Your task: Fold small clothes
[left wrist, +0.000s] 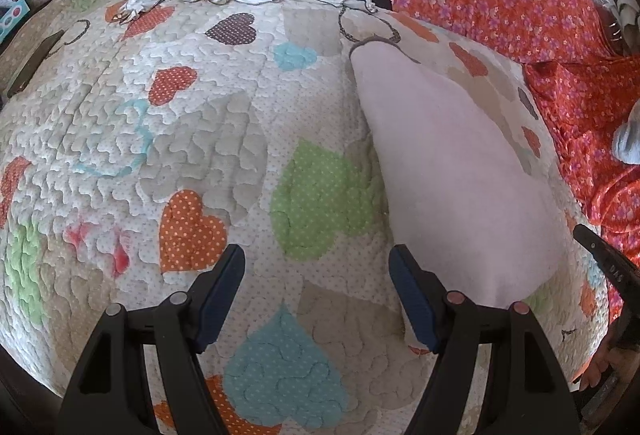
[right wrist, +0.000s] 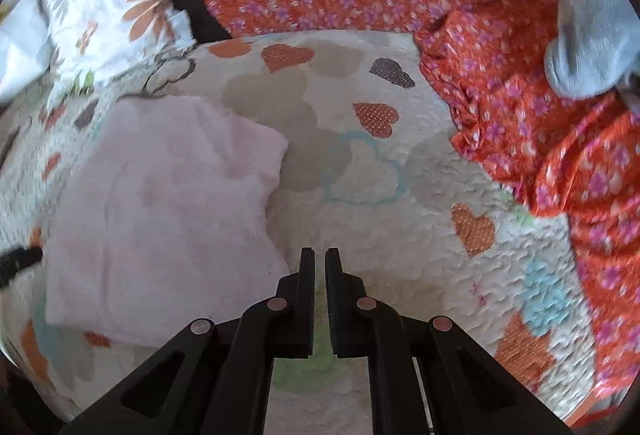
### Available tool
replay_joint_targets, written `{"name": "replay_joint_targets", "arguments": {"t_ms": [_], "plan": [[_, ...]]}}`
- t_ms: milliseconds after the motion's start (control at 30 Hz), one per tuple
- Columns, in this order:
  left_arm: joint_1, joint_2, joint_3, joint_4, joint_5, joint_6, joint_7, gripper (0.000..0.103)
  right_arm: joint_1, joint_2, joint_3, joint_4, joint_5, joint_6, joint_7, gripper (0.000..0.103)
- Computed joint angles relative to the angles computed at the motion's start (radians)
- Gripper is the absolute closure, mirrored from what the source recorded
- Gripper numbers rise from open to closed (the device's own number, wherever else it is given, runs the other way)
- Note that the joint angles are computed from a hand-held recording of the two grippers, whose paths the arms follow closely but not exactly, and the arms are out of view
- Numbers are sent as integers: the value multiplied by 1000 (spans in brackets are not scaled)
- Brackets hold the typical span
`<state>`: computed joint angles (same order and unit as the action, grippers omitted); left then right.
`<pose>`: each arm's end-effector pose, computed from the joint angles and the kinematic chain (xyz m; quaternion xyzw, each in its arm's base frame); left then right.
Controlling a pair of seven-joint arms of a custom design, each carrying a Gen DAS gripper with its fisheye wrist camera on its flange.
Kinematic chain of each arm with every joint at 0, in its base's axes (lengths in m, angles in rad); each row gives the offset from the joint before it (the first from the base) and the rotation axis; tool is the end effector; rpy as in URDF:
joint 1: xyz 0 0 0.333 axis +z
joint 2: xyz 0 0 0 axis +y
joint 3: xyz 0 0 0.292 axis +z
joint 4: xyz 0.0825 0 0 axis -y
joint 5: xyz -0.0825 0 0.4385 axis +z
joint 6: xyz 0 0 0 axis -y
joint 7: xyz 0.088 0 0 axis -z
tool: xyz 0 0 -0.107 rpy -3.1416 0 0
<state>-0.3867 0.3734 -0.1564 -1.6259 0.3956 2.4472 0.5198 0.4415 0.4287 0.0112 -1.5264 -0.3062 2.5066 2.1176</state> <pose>0.6416 -0.3724 0.4123 -0.7732 0.5794 -0.2238 0.1278 0.6873 0.3354 0.4310 -0.7086 0.6414 -0.1895 0.2250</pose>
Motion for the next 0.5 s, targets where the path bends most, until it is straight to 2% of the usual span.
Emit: {"name": "replay_joint_targets", "arguments": {"t_ms": [100,167,233,267,367,433,500], "plan": [[3,-9,5,-9,0,-4,-17,29,-98,10,122,-19,250,117,-174,96],[5,-19,10,-21,6,1,-38,29,-185,40,254,-8,488,163,-387,96],[6,-32,15,-35,20,5,-63,29,-234,82,343,33,644,136,-539,96],[6,-38,17,-39,29,4,-76,29,-241,111,369,65,692,102,-589,96],[4,-52,21,-51,66,-6,-112,26,-222,196,394,166,766,-2,-670,96],[6,-56,18,-52,82,-17,-119,25,-170,242,359,228,746,-74,-662,96],[6,-56,13,-50,94,-26,-119,25,-127,266,322,254,732,-109,-658,96]]}}
